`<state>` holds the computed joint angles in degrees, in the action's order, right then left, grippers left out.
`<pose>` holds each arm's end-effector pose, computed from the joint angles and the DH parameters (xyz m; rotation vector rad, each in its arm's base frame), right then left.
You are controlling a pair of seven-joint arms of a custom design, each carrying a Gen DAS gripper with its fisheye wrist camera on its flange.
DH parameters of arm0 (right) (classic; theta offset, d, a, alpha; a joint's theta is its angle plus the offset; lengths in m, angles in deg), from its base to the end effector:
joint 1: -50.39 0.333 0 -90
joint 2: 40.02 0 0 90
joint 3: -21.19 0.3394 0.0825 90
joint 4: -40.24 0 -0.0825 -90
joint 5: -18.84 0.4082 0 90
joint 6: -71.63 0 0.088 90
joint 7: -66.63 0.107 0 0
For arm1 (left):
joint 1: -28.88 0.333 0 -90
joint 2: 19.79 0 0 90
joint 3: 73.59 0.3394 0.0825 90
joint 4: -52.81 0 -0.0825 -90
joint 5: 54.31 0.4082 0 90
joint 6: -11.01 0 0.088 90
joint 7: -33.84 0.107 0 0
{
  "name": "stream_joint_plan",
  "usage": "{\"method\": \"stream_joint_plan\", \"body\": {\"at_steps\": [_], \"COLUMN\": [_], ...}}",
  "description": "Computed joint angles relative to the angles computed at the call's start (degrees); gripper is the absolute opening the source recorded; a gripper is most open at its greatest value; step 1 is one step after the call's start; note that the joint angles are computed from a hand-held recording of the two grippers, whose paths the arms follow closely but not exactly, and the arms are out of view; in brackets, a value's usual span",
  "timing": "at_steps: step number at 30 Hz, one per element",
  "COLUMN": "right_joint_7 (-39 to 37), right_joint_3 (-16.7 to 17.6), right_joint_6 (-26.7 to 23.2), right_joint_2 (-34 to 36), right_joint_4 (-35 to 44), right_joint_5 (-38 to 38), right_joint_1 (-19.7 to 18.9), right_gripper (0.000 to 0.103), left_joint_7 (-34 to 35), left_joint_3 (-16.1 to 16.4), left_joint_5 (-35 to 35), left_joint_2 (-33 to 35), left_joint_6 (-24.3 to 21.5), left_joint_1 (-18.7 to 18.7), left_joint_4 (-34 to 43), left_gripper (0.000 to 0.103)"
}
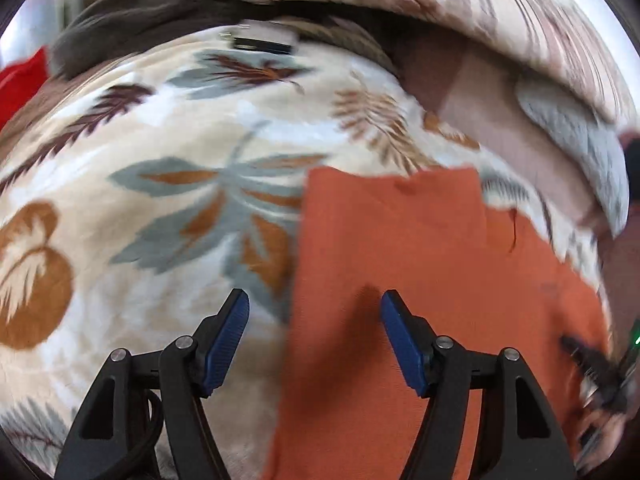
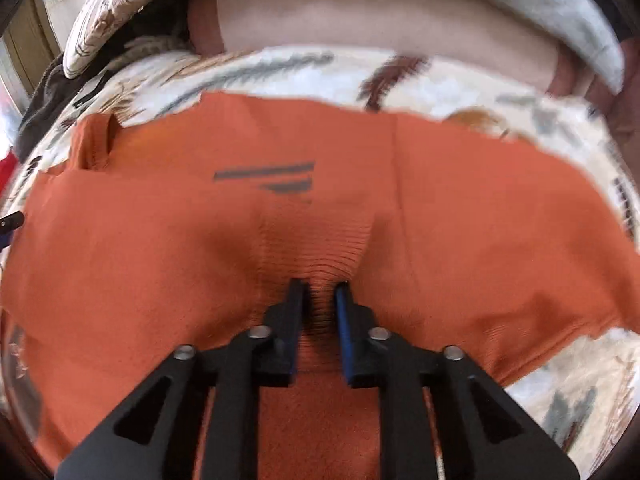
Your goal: Fold small clothes
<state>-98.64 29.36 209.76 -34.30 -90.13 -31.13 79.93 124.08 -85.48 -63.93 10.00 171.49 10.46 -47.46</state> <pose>0.4394 0.3337 0.3238 -1.3965 2.3927 -0.7046 0.6489 -0.3459 0.3447 -1.6937 2.3828 -0.8371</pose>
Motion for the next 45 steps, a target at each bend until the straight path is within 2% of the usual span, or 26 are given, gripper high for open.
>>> {"method": "stream_joint_plan", "body": {"at_steps": [1,3,4,5,7,9,11,13,14,16,17,18,21,23,24,27,30,32,33,34,37,39,41,42,44,45], "right_joint_7": [0.9,0.1,-1.2,-2.3,-4.8,-10.0,-14.2,-18.7,-20.0,-21.7,-22.2,-22.8,-28.2,-33.4,-34.3,-36.3,-35.9,-34.3,-31.2,-30.6,-24.5,-19.1,-14.9,-13.8,-13.0,-10.3], "right_joint_3": [1.0,0.0,-0.2,-0.8,-1.9,-2.6,-3.1,-2.9,-2.9,-3.8,-4.5,-5.2,-4.4,-2.4,-3.3,-6.0,-8.6,-10.1,-9.7,-11.2,-10.4,-10.3,-9.7,-9.0,-7.7,-8.9], "right_joint_6": [-1.1,-1.7,-0.5,3.2,10.6,14.6,15.2,15.7,16.7,18.5,19.1,19.8,19.8,16.4,14.8,13.3,17.0,19.1,19.8,20.3,20.2,19.2,19.6,20.4,21.9,22.1], "right_joint_2": [-0.4,-0.7,0.1,1.2,4.6,9.7,14.6,20.0,22.4,25.9,27.3,29.0,34.5,38.6,39.5,37.7,31.5,25.9,22.5,20.7,14.5,12.3,11.8,12.1,13.4,13.7], "right_joint_4": [0.4,2.5,4.3,6.1,10.0,16.2,22.3,29.1,32.3,36.7,38.7,40.9,47.4,52.2,53.5,52.4,44.2,36.9,32.2,29.5,20.1,16.4,14.3,13.6,13.3,13.4], "right_joint_5": [-1.4,-3.9,-4.4,-5.0,-5.0,-2.7,-0.5,3.7,5.5,7.3,7.7,8.0,12.5,16.8,17.2,17.5,17.1,14.9,11.7,12.0,8.8,5.3,3.2,3.6,4.2,1.0], "right_joint_1": [-0.7,0.3,-0.1,-0.9,-2.3,-2.8,-2.0,-1.8,-1.7,-1.0,-0.1,0.7,1.0,0.5,1.6,4.2,6.6,8.4,8.4,10.0,10.5,11.3,10.8,9.9,8.1,9.0], "right_gripper": [0.061,0.065,0.065,0.065,0.065,0.065,0.065,0.065,0.065,0.065,0.065,0.065,0.065,0.065,0.065,0.065,0.065,0.065,0.067,0.068,0.068,0.068,0.068,0.068,0.068,0.068], "left_joint_7": [-1.5,-3.0,-2.7,-1.7,-0.6,-0.9,-2.0,-2.8,-3.3,-5.6,-5.1,-3.5,-5.8,-7.9,-8.1,-7.2,-1.0,4.4,6.4,9.2,14.1,14.5,14.4,14.0,6.6,1.4], "left_joint_3": [1.8,2.8,2.0,0.8,-1.1,-0.1,1.8,1.7,2.0,4.7,3.4,2.5,4.8,7.3,7.4,6.5,1.0,-4.7,-6.4,-9.2,-12.0,-10.3,-7.8,-6.3,0.7,4.5], "left_joint_5": [2.1,3.5,3.0,1.9,-0.6,0.0,1.7,1.0,0.9,2.2,1.2,-0.7,2.0,4.8,5.7,7.5,3.7,-2.7,-5.6,-9.9,-17.5,-18.0,-16.0,-14.7,-4.6,0.6], "left_joint_2": [0.7,1.6,2.0,2.3,2.8,2.3,1.4,-0.1,-0.8,-2.8,-3.4,-3.6,-2.5,-0.9,-0.6,-0.2,-2.8,-5.2,-5.7,-6.7,-7.7,-8.0,-8.7,-9.0,-9.7,-10.0], "left_joint_6": [-1.3,-1.0,-0.8,-0.9,-0.2,1.2,3.4,6.3,7.6,11.7,12.7,12.7,9.3,6.3,5.9,5.3,6.1,7.1,7.3,7.5,3.1,-0.1,-1.0,-0.4,2.9,4.3], "left_joint_1": [-1.9,-2.9,-2.2,-1.0,0.7,-0.4,-2.0,-1.6,-1.6,-3.0,-1.3,-0.4,-1.6,-3.7,-3.8,-3.0,2.6,8.3,10.1,12.9,16.1,14.6,11.5,9.6,2.1,-1.6], "left_joint_4": [1.2,2.3,2.8,3.1,3.2,2.5,1.5,-0.4,-1.2,-3.6,-4.5,-4.7,-3.2,-1.4,-1.1,-0.8,-3.7,-6.9,-7.6,-9.1,-10.5,-10.8,-11.8,-12.2,-13.9,-14.7], "left_gripper": [0.062,0.053,0.037,0.020,0.015,0.011,0.009,0.009,0.002,0.003,0.003,0.003,0.003,0.003,0.003,0.007,0.019,0.054,0.058,0.058,0.054,0.036,0.013,0.012,0.009,0.009]}}
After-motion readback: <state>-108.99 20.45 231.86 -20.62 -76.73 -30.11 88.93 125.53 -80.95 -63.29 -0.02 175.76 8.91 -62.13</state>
